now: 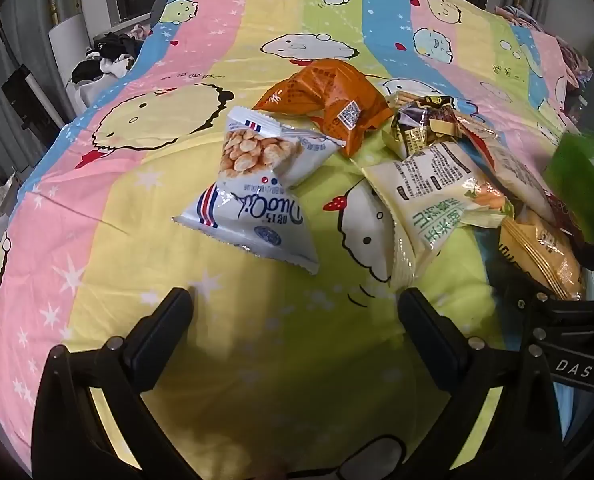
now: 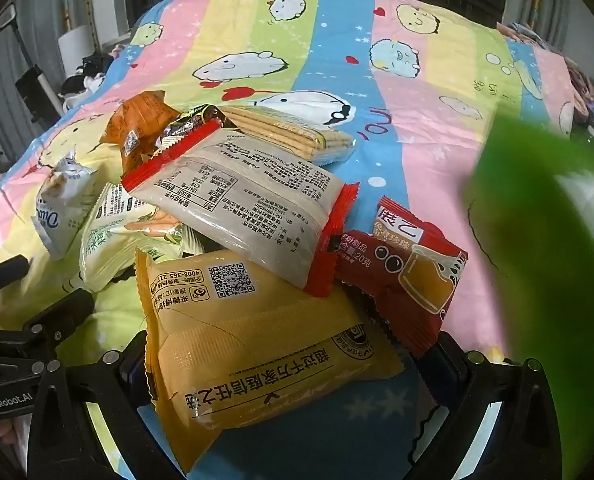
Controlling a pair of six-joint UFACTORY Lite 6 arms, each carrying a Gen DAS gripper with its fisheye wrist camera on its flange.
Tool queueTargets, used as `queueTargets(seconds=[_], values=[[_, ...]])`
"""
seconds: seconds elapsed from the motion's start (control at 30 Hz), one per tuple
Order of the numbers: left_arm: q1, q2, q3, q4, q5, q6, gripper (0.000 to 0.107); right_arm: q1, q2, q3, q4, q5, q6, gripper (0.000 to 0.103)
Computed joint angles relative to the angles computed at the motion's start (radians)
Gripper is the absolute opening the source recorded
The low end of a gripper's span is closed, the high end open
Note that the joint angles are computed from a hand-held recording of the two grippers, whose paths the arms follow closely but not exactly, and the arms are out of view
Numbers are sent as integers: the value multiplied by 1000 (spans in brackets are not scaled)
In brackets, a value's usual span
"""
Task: Organize snacks
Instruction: 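Move the right tool toward the white peanut snack bag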
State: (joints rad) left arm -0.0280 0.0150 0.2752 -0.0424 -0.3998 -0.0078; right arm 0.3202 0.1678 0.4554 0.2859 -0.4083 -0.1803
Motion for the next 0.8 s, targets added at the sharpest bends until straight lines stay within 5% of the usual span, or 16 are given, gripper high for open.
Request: queueTargets(seconds=[0.4,0.8], values=[[44,-40,15,77,60,-38,103,7,-17,-7,26,5,-22,102],[4,-12,-5,-3,5,2,103,-1,-2,-1,3,-2,-4,103]])
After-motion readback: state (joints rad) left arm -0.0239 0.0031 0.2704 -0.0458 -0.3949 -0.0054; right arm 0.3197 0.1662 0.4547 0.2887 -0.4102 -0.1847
